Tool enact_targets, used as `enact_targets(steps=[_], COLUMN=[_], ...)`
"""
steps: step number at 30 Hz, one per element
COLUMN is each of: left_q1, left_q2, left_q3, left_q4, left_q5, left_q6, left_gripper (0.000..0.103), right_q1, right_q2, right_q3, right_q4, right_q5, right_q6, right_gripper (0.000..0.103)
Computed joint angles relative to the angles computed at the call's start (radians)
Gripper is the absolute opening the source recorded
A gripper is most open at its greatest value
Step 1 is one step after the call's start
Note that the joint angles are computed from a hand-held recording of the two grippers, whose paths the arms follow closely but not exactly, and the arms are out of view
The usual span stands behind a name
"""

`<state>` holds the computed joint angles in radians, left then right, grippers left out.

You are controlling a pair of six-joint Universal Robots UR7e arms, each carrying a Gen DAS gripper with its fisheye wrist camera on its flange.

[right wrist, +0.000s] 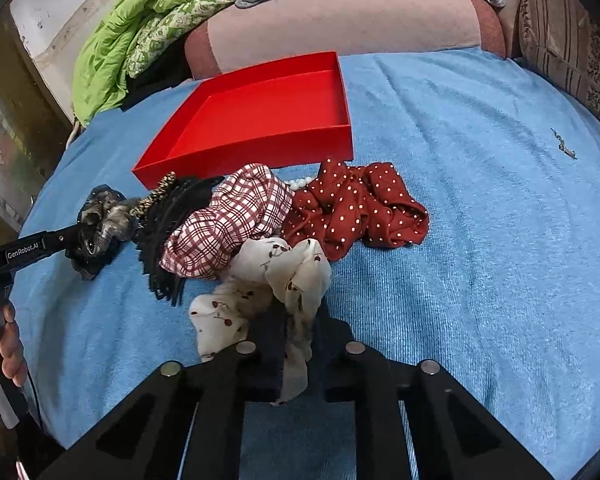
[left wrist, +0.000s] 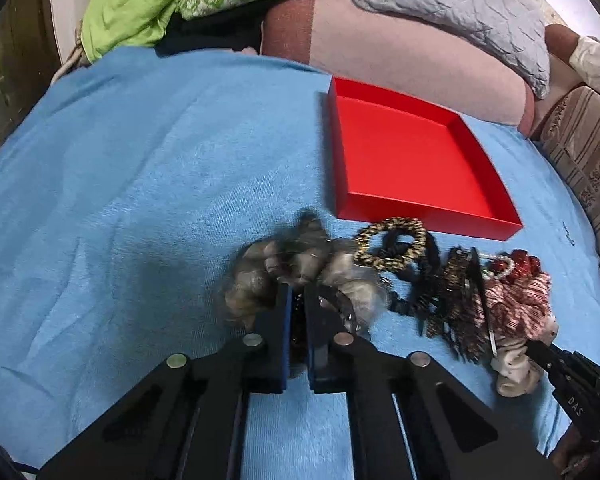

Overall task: Organize jewelry
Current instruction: 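Grasp the grey sheer scrunchie with the left tool while the right tool grasps the white dotted scrunchie, then carry both scrunchies into the red tray and open both tools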

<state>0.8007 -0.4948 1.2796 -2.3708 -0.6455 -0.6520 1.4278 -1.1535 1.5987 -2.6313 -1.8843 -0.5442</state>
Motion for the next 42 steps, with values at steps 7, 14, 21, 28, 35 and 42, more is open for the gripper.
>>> enact_targets(steps=[7, 14, 21, 28, 35, 42], left_q1=[-0.056, -0.098, -0.135, -0.142, -0.123, -0.076], left_q2=[-0.048, -0.062, -0.058, -0.036, 0.033, 0.115], left_q3=[0.073, 0.089, 0.075, 0.005, -0.14, -0.319], left_q4=[-0.073, -0.12, -0.139, -0.141, -0.087, -0.025], left_q5=[-0.007, -0.015, -0.016, -0.039, -0.037, -0.053], left_q6=[0.018, 0.05, 0.091, 0.133, 0.197, 0.231], left_gripper=[0.005, 0.005, 0.005, 0.005, 0.005, 0.005], right_q1=[-0.004, 0.003, 0.017, 0.046, 0.078, 0.093], right_q2=[-0.06, -0.117, -0.147, -0.139, -0.072, 0.02], right_q3=[0.032, 0.074, 0.086, 0.042, -0.056, -0.194], right_q4=[0.025, 0.019, 0.01, 0.014, 0.032, 0.074], right_q5=[0.038, 0.071, 0.095, 0.122, 0.13, 0.121], right_q6=[0.015, 0.002, -0.009, -0.02, -0.033, -0.017], right_gripper=[0.011, 0.011, 0.011, 0.011, 0.011, 0.011])
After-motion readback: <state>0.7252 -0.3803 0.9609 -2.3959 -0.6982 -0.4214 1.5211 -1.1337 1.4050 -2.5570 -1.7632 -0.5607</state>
